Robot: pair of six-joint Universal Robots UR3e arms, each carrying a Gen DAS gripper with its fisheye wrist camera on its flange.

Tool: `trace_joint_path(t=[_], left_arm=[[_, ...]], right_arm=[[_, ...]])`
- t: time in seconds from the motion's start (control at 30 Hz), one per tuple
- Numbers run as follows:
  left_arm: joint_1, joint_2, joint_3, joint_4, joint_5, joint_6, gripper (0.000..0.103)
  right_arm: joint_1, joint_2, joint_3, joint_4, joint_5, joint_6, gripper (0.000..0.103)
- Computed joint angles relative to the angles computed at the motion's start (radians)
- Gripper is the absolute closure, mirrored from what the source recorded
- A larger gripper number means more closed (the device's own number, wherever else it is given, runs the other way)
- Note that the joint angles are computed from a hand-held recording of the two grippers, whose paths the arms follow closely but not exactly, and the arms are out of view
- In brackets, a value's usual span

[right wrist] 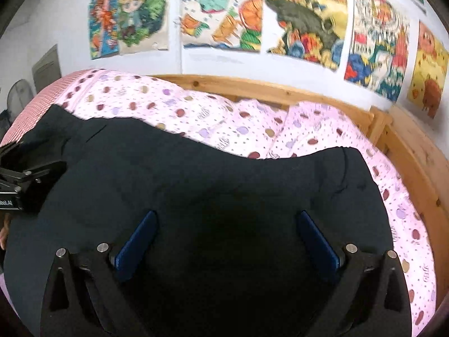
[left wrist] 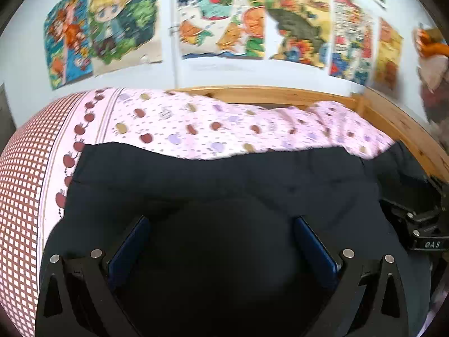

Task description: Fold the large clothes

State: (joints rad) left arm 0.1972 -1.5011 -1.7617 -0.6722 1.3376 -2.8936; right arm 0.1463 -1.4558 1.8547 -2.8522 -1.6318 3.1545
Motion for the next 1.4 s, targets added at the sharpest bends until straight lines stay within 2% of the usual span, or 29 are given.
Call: trace_joint_path(t=[0.1, 0.2, 0.33, 0.57, 1.1, 1.4], left_arm=[[-0.012, -0.065, 0.053, -0.014, 0.029, -0.031, 0.0], [-0.035, -0.137, 0.119, -0.062, 0.054, -0.021, 0.0], [-0.037, -0.169, 0.114, -0.03, 0.041, -0.013, 0.0], [-0.042, -0.148, 0.001, 0.133, 0.039, -0.024, 0.0], [-0.038, -0.145, -0.019, 0.156, 0.031, -0.028, 0.0], [-0.01, -0.105, -0.088, 0.215, -0.01, -0.013, 0.0]], right_arm=[[-0.036, 0.036, -0.051, 0.073, 0.061, 0.003, 0.002], [-0.075, 0.073, -0.103, 0.16, 0.146, -0.002, 0.001], [-0.105, 0.098, -0.075, 0.115, 0.206, 0.008, 0.001], [-0.092, 0.116, -0.017, -0.009, 0.193, 0.027, 0.001], [-0.107, 0.11, 0.027, -0.075, 0.209, 0.031, 0.001], [-0.066, 0.1, 0.073, -0.159, 0.126, 0.037, 0.001]])
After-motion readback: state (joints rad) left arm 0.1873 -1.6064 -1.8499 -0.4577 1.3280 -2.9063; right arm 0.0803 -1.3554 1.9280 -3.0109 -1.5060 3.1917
